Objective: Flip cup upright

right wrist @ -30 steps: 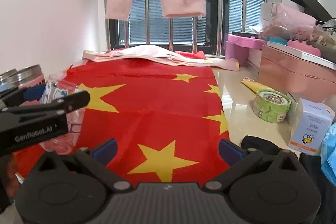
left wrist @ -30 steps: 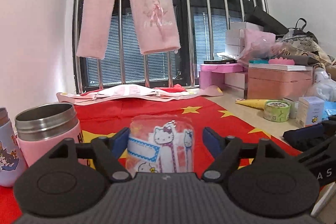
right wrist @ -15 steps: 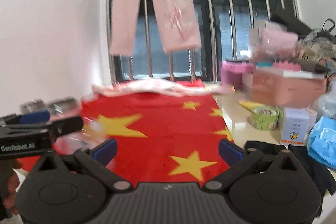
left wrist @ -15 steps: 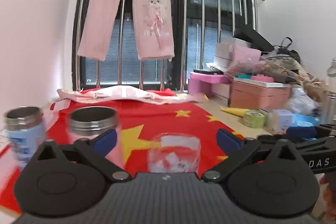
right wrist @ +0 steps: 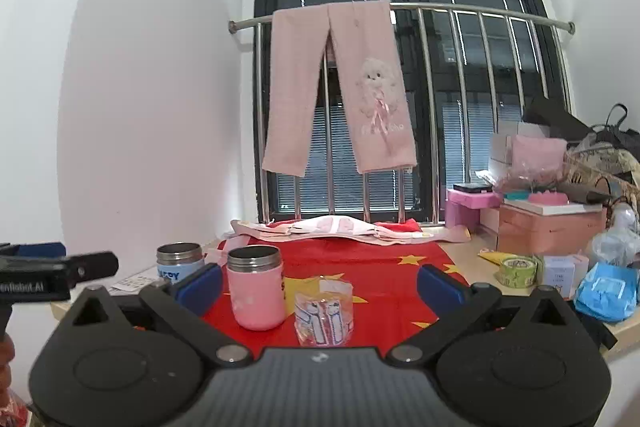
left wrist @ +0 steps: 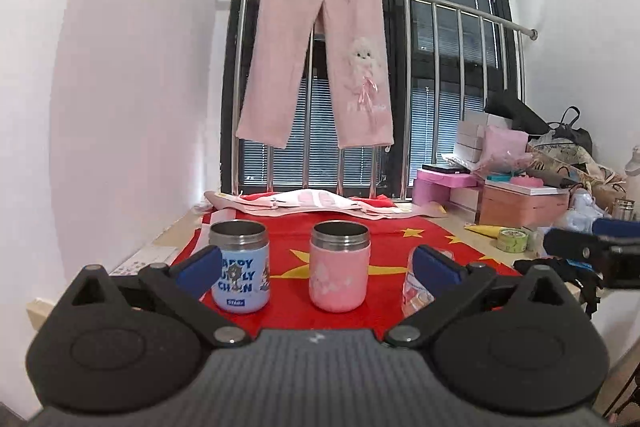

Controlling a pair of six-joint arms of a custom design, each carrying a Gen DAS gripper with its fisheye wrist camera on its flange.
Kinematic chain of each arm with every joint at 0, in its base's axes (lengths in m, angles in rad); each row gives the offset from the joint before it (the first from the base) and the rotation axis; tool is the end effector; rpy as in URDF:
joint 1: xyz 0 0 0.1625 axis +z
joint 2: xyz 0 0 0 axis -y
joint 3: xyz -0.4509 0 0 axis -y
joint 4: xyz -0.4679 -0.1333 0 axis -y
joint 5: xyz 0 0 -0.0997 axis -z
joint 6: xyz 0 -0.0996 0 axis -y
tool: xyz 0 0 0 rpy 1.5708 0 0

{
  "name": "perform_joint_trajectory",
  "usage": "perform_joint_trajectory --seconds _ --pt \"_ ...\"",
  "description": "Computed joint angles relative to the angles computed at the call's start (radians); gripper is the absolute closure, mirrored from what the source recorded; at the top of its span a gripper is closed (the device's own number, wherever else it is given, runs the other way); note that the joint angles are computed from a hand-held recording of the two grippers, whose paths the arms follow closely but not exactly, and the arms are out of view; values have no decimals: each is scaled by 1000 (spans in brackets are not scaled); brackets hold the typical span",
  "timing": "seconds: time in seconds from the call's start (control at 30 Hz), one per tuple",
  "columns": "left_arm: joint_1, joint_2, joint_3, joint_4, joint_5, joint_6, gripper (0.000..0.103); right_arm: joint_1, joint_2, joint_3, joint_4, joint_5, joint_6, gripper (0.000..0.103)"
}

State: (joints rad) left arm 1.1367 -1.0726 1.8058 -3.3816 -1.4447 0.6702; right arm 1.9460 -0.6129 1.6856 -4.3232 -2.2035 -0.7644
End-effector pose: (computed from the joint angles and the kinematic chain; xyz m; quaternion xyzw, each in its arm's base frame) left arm -0.1610 -0.6940 0.2865 0.4218 0.7463 -0.5022 0.1140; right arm 0.3116 -0.5881 0.1187 0.1472 -0.6592 0.6541 0.3406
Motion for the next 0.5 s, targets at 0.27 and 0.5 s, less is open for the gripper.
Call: perform_joint_trajectory --seconds 0.27,0.5 --pt "2 -4 19 -20 -29 -2 0 8 5 -3 -3 -20 -16 0" --pt "5 -4 22 -26 -33 -13 0 8 6 -1 4 -27 -5 0"
